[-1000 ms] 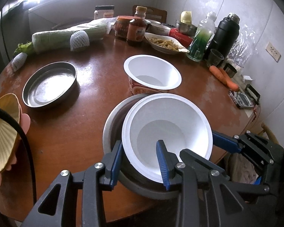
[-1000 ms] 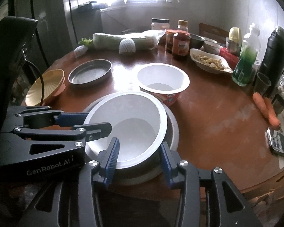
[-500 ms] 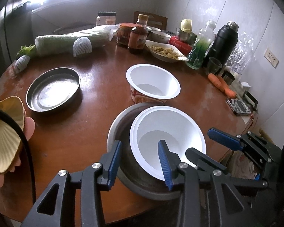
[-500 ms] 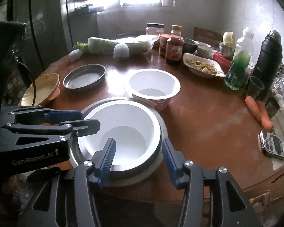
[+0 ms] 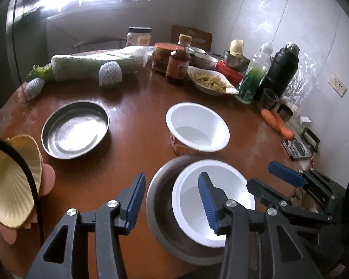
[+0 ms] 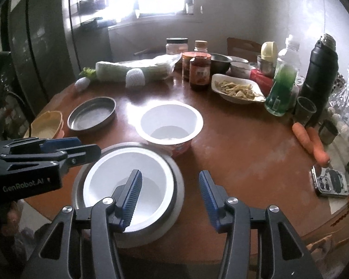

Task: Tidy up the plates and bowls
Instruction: 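Move the left gripper to the second white bowl rim and close it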

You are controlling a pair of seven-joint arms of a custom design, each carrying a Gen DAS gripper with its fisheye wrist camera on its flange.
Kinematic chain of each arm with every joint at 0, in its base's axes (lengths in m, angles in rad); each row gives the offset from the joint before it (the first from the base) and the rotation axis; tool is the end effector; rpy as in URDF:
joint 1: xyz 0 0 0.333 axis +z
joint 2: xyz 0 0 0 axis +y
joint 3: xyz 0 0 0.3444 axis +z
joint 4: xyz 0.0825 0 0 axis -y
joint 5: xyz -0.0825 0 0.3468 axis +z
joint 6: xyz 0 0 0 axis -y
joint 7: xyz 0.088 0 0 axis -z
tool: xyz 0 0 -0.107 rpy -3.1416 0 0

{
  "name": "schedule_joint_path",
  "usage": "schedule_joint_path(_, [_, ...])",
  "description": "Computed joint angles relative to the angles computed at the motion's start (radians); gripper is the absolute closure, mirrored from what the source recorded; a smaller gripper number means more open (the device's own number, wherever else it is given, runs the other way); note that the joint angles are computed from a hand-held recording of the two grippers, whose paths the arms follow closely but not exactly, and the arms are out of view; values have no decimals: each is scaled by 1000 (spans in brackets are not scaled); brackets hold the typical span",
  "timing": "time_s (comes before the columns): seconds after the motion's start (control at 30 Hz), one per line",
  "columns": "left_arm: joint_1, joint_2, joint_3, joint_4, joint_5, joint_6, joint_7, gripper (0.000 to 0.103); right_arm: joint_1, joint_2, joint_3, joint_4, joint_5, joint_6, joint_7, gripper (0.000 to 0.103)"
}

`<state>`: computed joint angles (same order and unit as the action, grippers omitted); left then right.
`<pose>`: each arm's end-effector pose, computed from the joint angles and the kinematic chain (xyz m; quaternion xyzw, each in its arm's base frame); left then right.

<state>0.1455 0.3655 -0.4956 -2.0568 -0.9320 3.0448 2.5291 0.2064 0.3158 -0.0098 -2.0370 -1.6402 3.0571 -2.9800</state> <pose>0.5908 -0.1231 0.3756 -0.5470 0.7545 -0.3452 0.1114 0.5403 0.1880 0.3644 -0.6742 0.6279 -0.2634 0.2859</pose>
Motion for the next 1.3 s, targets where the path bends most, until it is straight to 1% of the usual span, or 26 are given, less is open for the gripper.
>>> schedule_joint_path(0.03, [-10,3,9,7,12,3,-13,55,-3,3,-1,4,7,4,-6,50])
schedule_joint_path(0.17, [-23,19,10,31,54,29,-47,54,-11,17,-10,24,25,19,-10,50])
schedule_joint_path(0.33, [-34,50,22,73,159,22,-142,53,-7,42,-37,53,79,42,-55,50])
schedule_joint_path(0.47, [-54,86,47,123,253,-1,-234,53,4,66,-63,70,193,57,-157,50])
schedule_joint_path(0.53, [-73,104,69,148,302,-13,-287,53,11,78,-80,80,233,70,-189,50])
schedule_joint_path(0.6, [-80,121,78,170,343,-22,-327,53,14,90,-92,86,283,78,-231,50])
schedule_joint_path(0.63, [-86,129,85,181,365,-29,-348,53,13,96,-94,89,314,81,-256,50])
schedule_joint_path(0.67, [-85,137,84,190,382,-33,-362,53,2,102,-83,88,367,78,-302,50])
schedule_joint_path(0.73, [-90,151,92,209,420,-44,-398,53,-2,114,-89,91,418,90,-342,50])
schedule_joint_path(0.8, [-86,166,89,228,452,-58,-426,53,-16,123,-76,92,485,89,-406,50])
schedule_joint_path(0.87, [-104,184,112,257,492,-81,-470,53,-35,137,-55,100,555,82,-480,50])
schedule_joint_path(0.9, [-109,192,120,270,510,-90,-488,53,-35,142,-55,102,577,84,-502,50])
schedule_joint_path(1.0, [-127,220,142,316,558,-126,-539,53,-91,168,14,118,687,79,-626,50])
schedule_joint_path(1.07, [-128,235,145,339,580,-145,-559,53,-130,187,65,133,753,69,-703,50])
schedule_joint_path(1.3, [-145,285,172,409,638,-209,-626,53,-188,245,144,177,899,52,-876,50])
